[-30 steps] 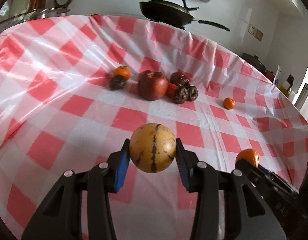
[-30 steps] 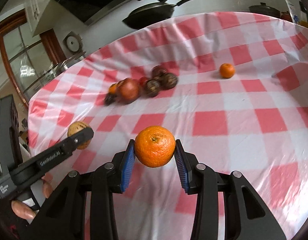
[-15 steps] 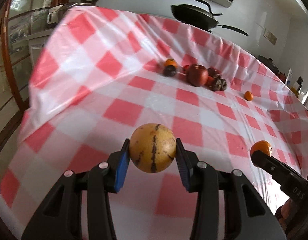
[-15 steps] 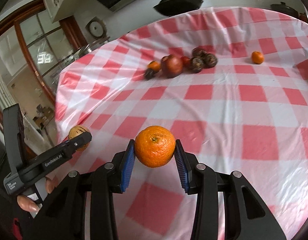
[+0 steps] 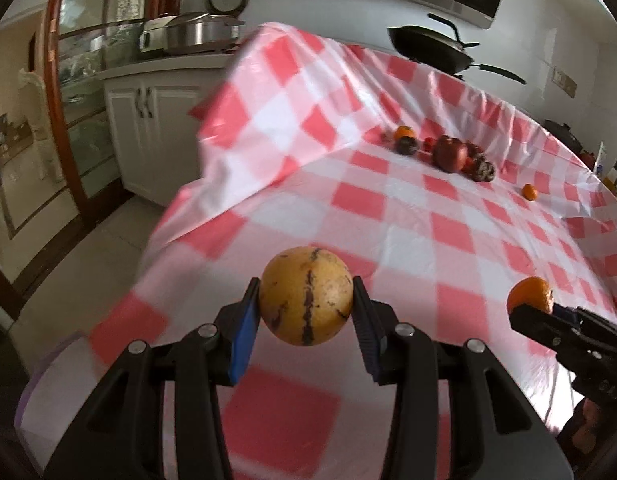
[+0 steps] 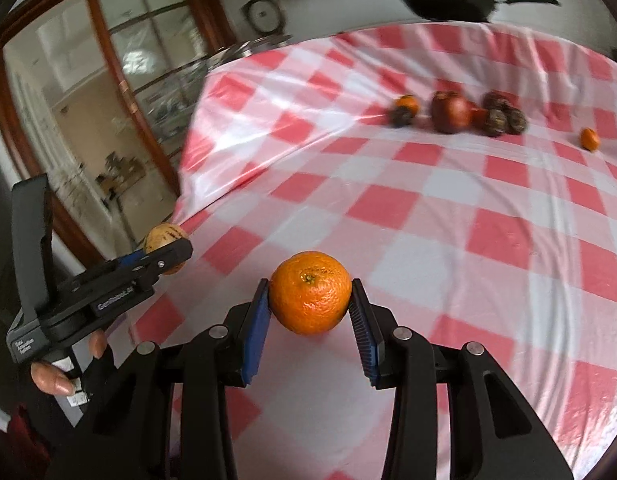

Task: Organize fruits
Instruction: 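Carry the striped melon and mandarin in both tools to the white box, then open both tools to drop the melon and mandarin into the box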

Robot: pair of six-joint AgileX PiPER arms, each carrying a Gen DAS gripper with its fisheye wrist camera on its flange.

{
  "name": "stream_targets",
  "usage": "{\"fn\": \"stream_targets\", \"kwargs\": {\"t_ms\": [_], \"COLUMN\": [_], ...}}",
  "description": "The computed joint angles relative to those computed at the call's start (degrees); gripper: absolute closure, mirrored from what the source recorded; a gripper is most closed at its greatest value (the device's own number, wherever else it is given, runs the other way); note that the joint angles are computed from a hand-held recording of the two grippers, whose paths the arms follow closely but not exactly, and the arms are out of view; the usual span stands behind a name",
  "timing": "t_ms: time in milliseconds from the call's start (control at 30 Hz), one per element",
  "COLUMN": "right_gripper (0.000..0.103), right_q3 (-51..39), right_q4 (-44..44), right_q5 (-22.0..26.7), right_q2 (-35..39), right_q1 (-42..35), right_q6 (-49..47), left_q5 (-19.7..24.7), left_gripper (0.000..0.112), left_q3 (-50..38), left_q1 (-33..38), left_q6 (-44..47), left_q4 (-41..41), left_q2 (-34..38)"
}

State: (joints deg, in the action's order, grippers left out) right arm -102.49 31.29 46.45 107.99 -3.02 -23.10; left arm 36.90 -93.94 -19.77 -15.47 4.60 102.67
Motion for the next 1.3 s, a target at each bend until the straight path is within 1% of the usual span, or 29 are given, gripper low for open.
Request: {"fn": "stream_targets", "kwargs": {"t_ms": [67,167,267,367,467,600,667,733,800,867,967,1067,1100,1200,1300], "right_gripper": [0.064,0.064,0.064,0.063,0.063,0.063,0.063,0.063,0.063,0.063,0.063,0.063,0.063,0.063,0.063], "right_q3": [0.5,1.62,3.3,4.01,5.19,6.23,5.59,3.29,0.09,-2.5,-9.65,-18.25,-20.86,-24.85,-25.43], "right_q4": [-0.12,-0.15,0.26,0.94,-0.41,-2.57,-3.98,-6.17,-8.89,-11.67,-16.53,-19.42,-20.31,-22.38,-22.78], "right_q5": [0.25,0.44,0.18,1.11,0.69,1.26,2.37,4.72,7.74,9.76,13.98,18.62,19.92,22.09,22.93], "right_q2": [-0.47,-1.28,-2.33,-2.67,-3.08,-2.44,-1.28,1.57,5.42,8.74,16.01,23.3,25.46,29.39,30.57], "right_q1": [1.81,4.92,8.07,11.5,15.47,21.04,23.0,25.38,27.69,29.68,32.42,34.3,34.89,36.0,36.67], "right_q6": [-1.2,-4.09,-7.58,-11.44,-14.47,-18.96,-19.73,-19.34,-18.45,-16.85,-12.76,-9.16,-8.18,-6.67,-6.44], "left_q5": [-1.56,-5.28,-7.73,-8.49,-9.39,-8.68,-8.23,-7.75,-6.57,-5.03,-2.61,-1.69,-1.92,-2.41,-3.04], "left_gripper": [0.068,0.068,0.068,0.068,0.068,0.068,0.068,0.068,0.068,0.068,0.068,0.068,0.068,0.068,0.068], "left_q3": [3.86,10.18,15.1,18.86,22.76,26.9,29.13,30.44,30.93,30.36,28.43,26.72,26.21,25.69,26.0], "left_q1": [1.54,3.57,5.95,8.33,11.27,15.69,19.31,21.99,23.46,25.69,28.61,30.05,30.58,32.03,33.19], "left_q6": [-0.35,-2.27,-2.9,-4.33,-3.99,-2.88,-0.16,0.91,-0.48,1.31,5.21,5.23,5.26,6.86,7.67], "left_q4": [0.11,2.39,3.47,4.92,4.61,4.52,1.33,0.44,2.44,0.37,-5.01,-5.7,-6.06,-7.81,-8.18], "left_q2": [-2.51,-6.73,-10.63,-13.87,-16.86,-18.97,-19.24,-18.17,-16.13,-12.6,-6.7,-1.76,-0.23,2.32,3.71]}}
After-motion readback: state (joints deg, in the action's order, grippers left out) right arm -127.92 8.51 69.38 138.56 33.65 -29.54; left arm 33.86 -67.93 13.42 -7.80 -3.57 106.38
